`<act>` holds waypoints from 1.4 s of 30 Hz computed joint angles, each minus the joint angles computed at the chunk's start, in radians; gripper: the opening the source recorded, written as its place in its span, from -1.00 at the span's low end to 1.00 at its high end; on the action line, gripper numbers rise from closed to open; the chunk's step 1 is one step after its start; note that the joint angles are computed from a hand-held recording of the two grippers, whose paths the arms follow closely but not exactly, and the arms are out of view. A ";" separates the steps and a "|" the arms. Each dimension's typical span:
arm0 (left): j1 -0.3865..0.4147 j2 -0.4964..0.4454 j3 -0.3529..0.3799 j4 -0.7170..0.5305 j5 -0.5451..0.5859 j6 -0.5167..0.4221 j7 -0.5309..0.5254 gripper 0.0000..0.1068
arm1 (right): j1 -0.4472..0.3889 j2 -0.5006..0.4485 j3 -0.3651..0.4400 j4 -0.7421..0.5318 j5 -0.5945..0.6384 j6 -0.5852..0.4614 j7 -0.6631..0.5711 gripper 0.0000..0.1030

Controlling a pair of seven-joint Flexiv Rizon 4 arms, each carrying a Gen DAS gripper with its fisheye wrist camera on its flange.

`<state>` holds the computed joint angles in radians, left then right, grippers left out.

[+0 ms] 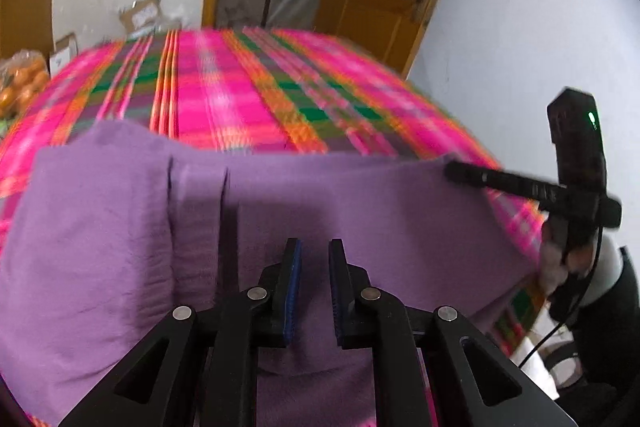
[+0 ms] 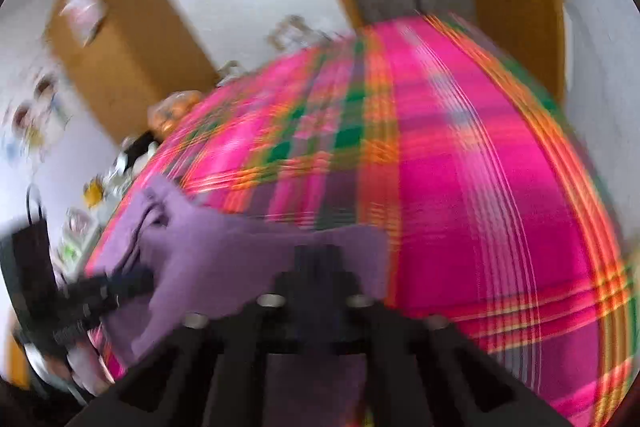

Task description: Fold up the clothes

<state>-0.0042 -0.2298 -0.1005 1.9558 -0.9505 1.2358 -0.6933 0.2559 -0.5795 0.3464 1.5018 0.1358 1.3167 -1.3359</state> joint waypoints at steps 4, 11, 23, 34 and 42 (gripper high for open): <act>0.000 0.012 -0.005 0.010 -0.042 0.006 0.031 -0.76 | -0.066 -0.016 0.074 -0.020 0.100 0.033 -0.026 -1.00; -0.009 -0.003 -0.014 0.009 -0.117 0.035 0.100 -0.73 | -0.074 -0.015 0.075 -0.016 0.128 0.023 -0.045 -1.00; -0.043 0.058 0.009 0.077 -0.193 0.027 0.174 -0.73 | 0.034 0.168 -0.016 0.307 -0.029 0.183 -0.096 -0.93; -0.080 0.107 0.042 0.128 -0.230 0.002 0.229 -0.73 | 0.110 0.287 -0.132 0.480 -0.239 0.185 0.078 -0.71; -0.092 0.125 0.048 0.144 -0.266 0.006 0.261 -0.73 | 0.145 0.305 -0.178 0.511 -0.360 0.245 0.218 -0.69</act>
<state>-0.0958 -0.1047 -0.0527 2.0999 -1.2162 1.2423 -0.4328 0.4005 -0.2744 0.1682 2.0126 -0.2239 1.5621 -1.1181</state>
